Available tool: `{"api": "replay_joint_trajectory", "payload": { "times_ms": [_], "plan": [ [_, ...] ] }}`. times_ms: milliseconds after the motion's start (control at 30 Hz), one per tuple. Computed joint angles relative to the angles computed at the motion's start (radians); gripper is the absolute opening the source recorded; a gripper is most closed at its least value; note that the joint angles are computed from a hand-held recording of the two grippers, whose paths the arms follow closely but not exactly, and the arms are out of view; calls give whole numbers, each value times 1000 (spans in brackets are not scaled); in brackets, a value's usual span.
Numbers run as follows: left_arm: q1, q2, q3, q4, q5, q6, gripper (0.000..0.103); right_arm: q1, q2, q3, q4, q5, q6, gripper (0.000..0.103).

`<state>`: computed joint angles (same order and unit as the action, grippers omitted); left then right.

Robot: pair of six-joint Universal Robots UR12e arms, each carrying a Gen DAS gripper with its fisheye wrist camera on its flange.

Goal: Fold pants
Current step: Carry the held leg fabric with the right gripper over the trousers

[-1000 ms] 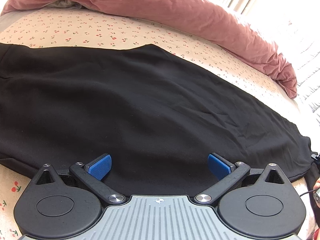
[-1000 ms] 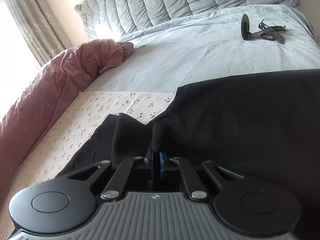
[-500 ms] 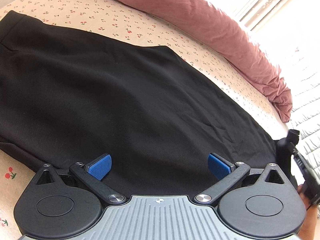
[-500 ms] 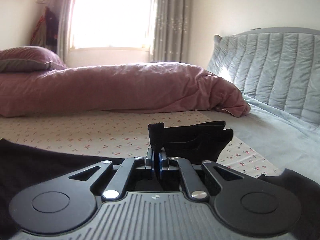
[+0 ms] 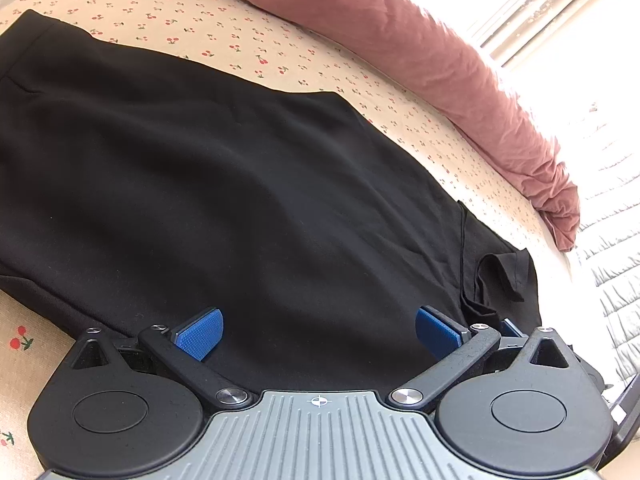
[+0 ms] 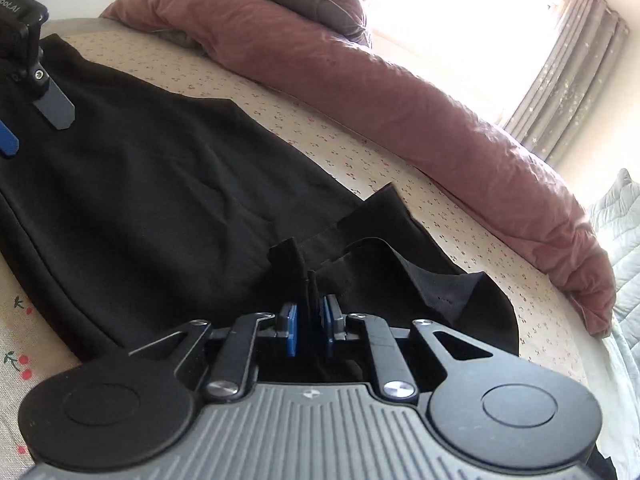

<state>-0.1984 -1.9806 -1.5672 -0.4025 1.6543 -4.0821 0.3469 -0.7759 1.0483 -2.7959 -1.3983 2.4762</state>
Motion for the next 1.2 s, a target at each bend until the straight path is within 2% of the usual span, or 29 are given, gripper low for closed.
{"api": "replay_joint_trajectory", "payload": {
  "times_ms": [33,67,100,200,267,300,333,433,500,533,567,600,633,700,733,767,833,933,1033,1067,1133,1200],
  "plan": [
    [0,0,0,0,-1,0,103,3,2,-1,-6,-21,20,34],
    [0,0,0,1,-3,0,103,4,5,-5,-8,-34,39,37],
    [2,-1,0,3,-6,0,103,3,6,-9,-5,-31,55,40],
    [3,-1,0,4,-9,1,103,2,6,-5,-2,-14,79,39],
    [3,-2,0,5,-10,3,103,4,16,-18,4,-9,78,28],
    [2,-2,0,4,-9,5,103,4,19,-25,18,0,83,7],
    [1,-2,0,3,-8,7,103,5,25,-36,22,2,94,0],
    [2,-1,-2,7,-9,1,103,7,34,-33,-131,-26,171,0],
    [4,1,-6,17,-13,-8,103,5,37,-22,-278,-6,226,0],
    [5,2,-8,22,-15,-13,103,7,36,-11,-324,29,195,0],
    [8,4,-12,31,-15,-23,103,10,28,4,-331,79,123,0],
    [9,7,-18,43,-10,-37,103,14,14,26,-295,124,28,0],
    [11,10,-24,52,-3,-51,103,23,-4,50,-218,154,-63,0],
    [12,14,-33,64,20,-71,103,39,-32,76,-35,166,-219,0],
    [12,16,-35,63,30,-76,103,46,-41,93,1,164,-268,0],
    [11,16,-35,63,37,-76,103,48,-47,105,-5,164,-286,0],
    [11,15,-36,75,42,-69,103,48,-60,118,-22,173,-269,0],
    [8,10,-32,104,42,-31,103,41,-67,122,-32,197,-210,0],
    [1,-3,-17,140,58,23,103,44,-67,127,-19,192,-214,1],
    [0,-11,-6,161,63,62,102,46,-63,124,-14,187,-227,2],
    [3,-37,33,208,45,190,102,49,-65,131,-27,183,-240,4],
    [14,-70,95,195,-32,316,102,47,-66,127,-22,189,-221,5]
  ]
}}
